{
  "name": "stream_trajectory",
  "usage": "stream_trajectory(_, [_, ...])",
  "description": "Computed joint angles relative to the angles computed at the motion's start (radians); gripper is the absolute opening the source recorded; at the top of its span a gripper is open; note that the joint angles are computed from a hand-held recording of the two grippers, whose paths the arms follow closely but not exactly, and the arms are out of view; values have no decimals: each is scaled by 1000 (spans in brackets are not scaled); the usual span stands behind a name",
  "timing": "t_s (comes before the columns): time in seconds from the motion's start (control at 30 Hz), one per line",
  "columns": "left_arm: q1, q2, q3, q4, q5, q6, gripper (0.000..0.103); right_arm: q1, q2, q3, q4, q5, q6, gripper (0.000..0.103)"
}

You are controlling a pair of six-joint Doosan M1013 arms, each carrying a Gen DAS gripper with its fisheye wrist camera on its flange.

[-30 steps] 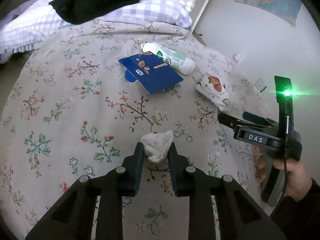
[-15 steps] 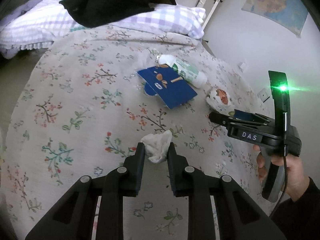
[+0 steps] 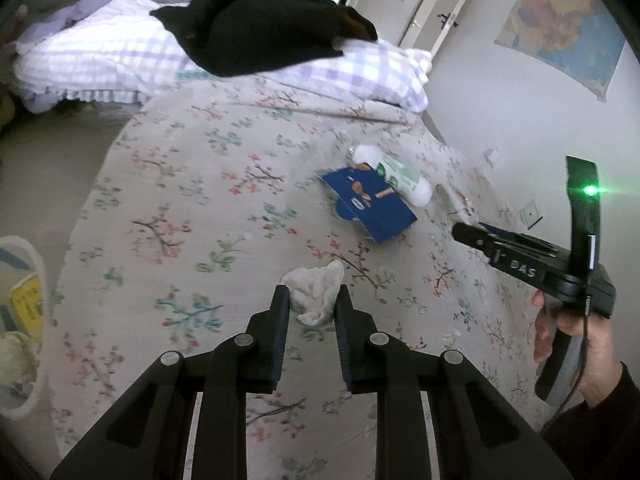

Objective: Collect trash
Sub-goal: 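Carry the tissue and pecan wrapper over the wastebasket with both tools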

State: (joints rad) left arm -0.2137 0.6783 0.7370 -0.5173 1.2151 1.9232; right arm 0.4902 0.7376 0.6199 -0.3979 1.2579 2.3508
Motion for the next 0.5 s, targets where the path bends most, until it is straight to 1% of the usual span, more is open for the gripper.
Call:
stream_trajectory(0.2, [30,-11,6,2,-22,-20,23,19,28,-84,6,4,-40,41])
stream_trajectory(0.33, [54,-18,9,8,-38,-47,23,34,66,-171,19,11,-84,41])
stream_trajectory(0.43, [72,-24,15,13,-50,-65,24,48,109,-258,36,32,-125,41])
stream_trajectory(0.5, [86,-27,17,20,-57,-81,24,56,152,-344,52,62,-159,41])
